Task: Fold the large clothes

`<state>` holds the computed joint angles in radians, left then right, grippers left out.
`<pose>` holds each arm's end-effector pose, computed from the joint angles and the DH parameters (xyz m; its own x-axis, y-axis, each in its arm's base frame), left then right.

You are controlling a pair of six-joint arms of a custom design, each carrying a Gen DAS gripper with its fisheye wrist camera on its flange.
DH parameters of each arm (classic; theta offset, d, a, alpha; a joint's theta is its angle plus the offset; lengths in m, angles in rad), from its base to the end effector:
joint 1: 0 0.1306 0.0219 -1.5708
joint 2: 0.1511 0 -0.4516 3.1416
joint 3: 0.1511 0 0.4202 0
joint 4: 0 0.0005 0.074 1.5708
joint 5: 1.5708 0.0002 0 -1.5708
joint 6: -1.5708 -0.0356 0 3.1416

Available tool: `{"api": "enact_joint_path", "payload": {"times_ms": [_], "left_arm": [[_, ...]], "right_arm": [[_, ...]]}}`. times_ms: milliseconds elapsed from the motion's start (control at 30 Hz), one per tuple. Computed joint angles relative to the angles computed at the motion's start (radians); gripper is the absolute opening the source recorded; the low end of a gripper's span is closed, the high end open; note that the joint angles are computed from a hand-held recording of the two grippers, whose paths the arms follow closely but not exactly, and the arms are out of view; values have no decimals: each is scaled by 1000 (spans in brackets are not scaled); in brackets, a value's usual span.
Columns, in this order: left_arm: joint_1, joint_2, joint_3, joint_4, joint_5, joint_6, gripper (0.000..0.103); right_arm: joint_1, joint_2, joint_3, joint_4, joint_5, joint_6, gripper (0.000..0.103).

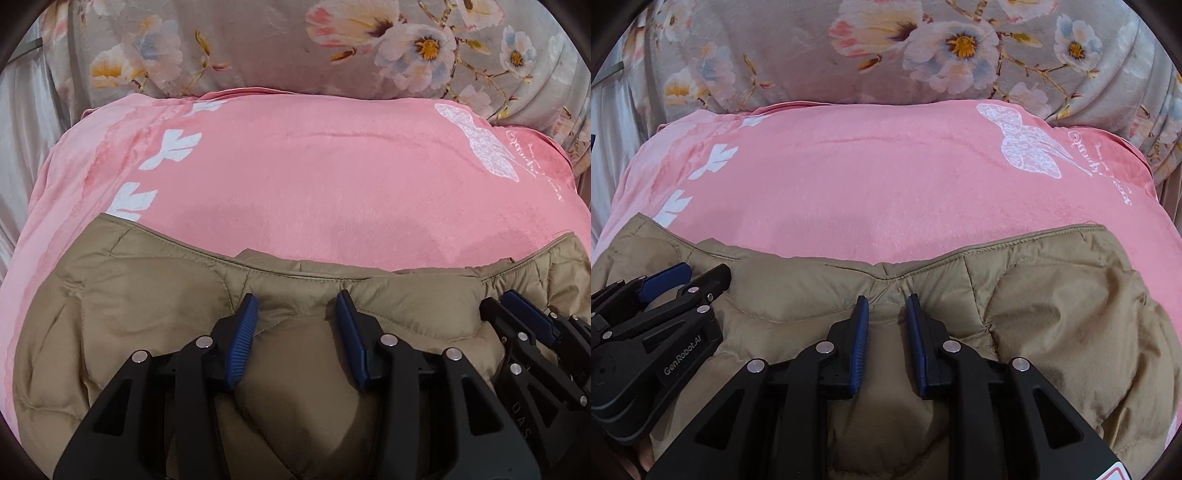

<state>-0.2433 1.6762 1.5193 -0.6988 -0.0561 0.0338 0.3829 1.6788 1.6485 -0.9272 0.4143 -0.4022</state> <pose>0.6052 -0.1487 0.4189 -0.7393 0.1488 -0.6567 0.1800 0.9835 0.0201 0.5795 0.2174 0.4671 -0.7478 0.0851 -0.6585 0.1800 0.9806 -0.0776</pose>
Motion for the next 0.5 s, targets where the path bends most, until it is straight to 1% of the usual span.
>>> {"api": "enact_joint_path", "payload": {"times_ms": [133, 200, 500], "left_arm": [[-13, 1, -16, 26, -43, -17, 43], [-15, 1, -21, 34, -50, -19, 43], [-30, 8, -30, 55, -100, -33, 42]], "right_arm": [[4, 3, -12, 24, 19, 10, 21], [5, 6, -13, 27, 22, 14, 21], [11, 22, -3, 19, 48, 25, 21]]}}
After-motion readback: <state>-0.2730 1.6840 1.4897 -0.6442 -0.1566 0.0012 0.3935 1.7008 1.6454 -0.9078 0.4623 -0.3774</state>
